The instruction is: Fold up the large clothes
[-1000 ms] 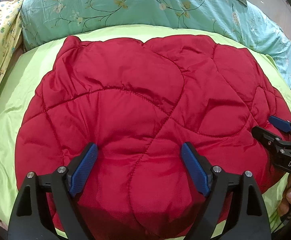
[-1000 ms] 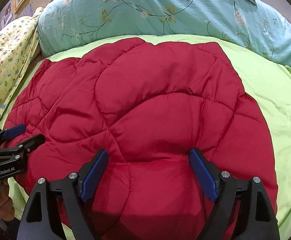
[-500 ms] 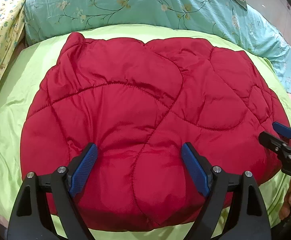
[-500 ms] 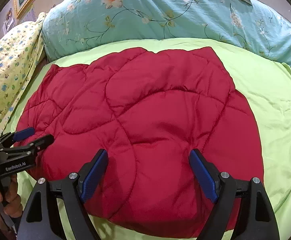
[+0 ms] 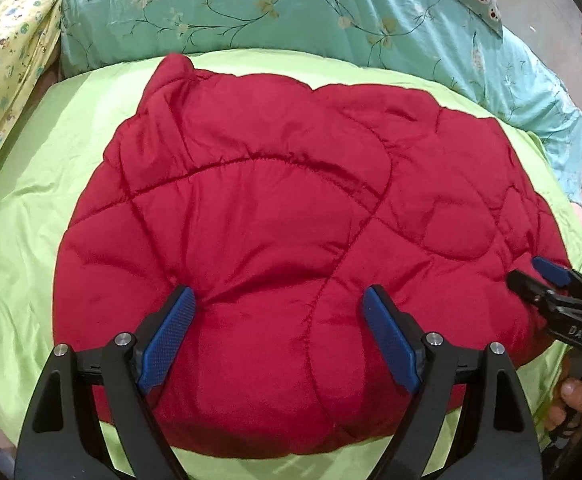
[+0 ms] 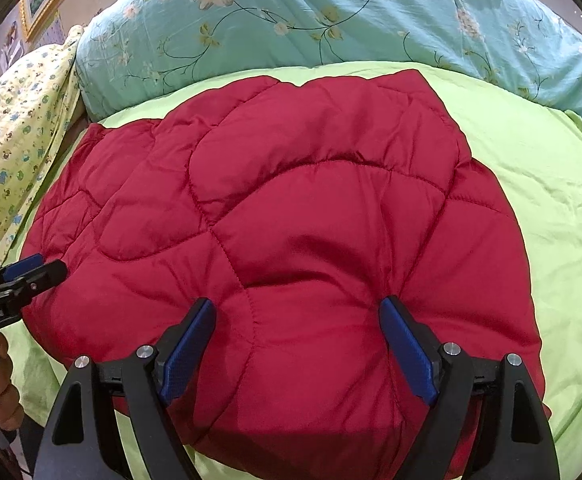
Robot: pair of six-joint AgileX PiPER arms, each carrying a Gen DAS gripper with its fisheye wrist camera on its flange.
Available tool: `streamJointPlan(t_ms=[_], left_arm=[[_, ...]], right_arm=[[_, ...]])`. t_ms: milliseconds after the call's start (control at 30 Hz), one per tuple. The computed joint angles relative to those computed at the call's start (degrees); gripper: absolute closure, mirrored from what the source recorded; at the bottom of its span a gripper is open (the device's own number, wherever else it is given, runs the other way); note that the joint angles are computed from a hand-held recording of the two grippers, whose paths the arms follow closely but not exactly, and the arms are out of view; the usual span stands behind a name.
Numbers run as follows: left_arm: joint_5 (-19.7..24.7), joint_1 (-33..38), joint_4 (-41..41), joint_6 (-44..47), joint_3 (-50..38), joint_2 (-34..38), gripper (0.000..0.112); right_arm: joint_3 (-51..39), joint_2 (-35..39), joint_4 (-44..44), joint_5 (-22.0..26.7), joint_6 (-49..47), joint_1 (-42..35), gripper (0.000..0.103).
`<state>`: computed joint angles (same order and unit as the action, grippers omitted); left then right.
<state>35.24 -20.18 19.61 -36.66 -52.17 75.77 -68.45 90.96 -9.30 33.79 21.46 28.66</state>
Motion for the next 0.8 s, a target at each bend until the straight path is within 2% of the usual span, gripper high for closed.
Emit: streamJointPlan(t_ms=[100,300,433,633,800], left_arm=[[0.73,-1.27,2.88,-2.43,-0.2,0.78,0.024],[1.48,-1.35,1.71,-0.72,1.18,-2.99,0.024],[5.99,-5.91,8.35,-7.21,2.47,-6.15,0.024],[9.83,-7.53,7.77,-8.14,4.74,-10.87,0.024],[14.91,-10.81,9.12,-10.94,6.12,-13.09,0.024]], right_arm=[[-0.49,0.05,0.64,0.73,-0.72,-0.25,0.017],[-0.56,-3.06,4.16,2.74,-2.54,-0.55,0.017],[1.48,-7.23,5.13,3.39,-3.34,0.13,0.017],[4.81,-12.82,3.5,5.57,-2.02,2.89,0.017],[6.55,-15.01,1.76,8.17,0.41,6.13,0.013]])
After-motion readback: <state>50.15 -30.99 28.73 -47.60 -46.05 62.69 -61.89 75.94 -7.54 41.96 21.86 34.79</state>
